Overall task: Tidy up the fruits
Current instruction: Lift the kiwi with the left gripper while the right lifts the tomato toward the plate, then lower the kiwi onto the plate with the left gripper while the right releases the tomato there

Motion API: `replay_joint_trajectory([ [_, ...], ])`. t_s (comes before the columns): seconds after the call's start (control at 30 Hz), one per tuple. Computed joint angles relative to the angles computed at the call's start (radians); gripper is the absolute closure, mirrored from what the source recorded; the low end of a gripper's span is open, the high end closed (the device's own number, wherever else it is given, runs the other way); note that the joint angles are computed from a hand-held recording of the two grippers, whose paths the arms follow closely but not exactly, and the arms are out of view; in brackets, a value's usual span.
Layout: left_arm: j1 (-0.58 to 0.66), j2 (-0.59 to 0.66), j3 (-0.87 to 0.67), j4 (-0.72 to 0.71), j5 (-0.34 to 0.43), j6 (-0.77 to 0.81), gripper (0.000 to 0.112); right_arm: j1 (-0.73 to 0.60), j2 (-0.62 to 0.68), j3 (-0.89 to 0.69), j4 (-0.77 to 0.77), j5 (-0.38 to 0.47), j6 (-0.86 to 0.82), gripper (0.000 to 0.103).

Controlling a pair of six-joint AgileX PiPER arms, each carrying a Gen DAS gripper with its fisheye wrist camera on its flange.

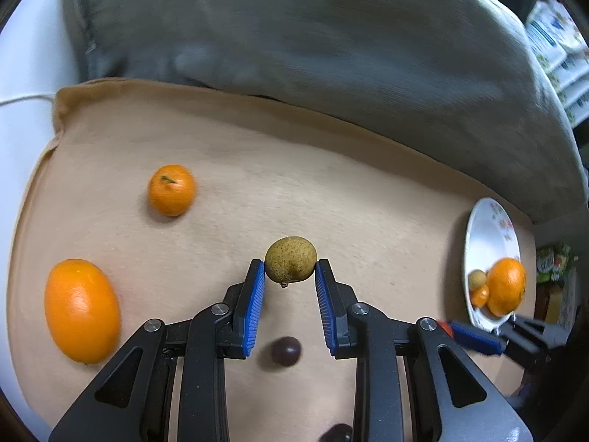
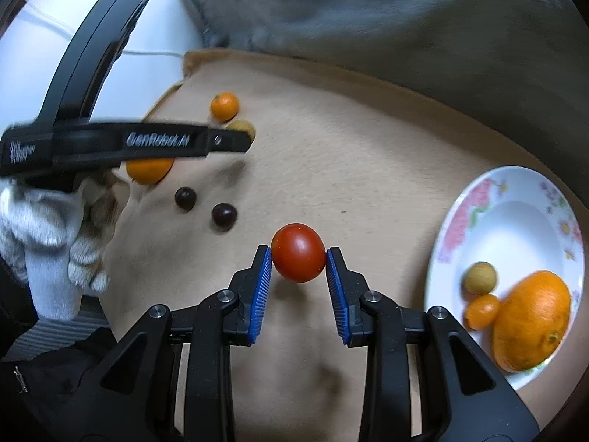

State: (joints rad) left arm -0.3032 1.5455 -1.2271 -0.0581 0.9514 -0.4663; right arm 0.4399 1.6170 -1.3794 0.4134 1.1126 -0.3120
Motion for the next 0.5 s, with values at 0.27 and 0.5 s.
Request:
replay_joint_trajectory([
  [0.27,-0.105,0.005,-0.083,0.025,0.056,-0.024,0.086,-0.081,-0.04,0.001,-0.01,0.007,0.01,0.071],
  [0.5,-0.166,0.021,-0.143,0.024,0.087,-0.005,0.086,-0.165,-0.069,-0.003,-0.024,0.022,0.007,0.071],
])
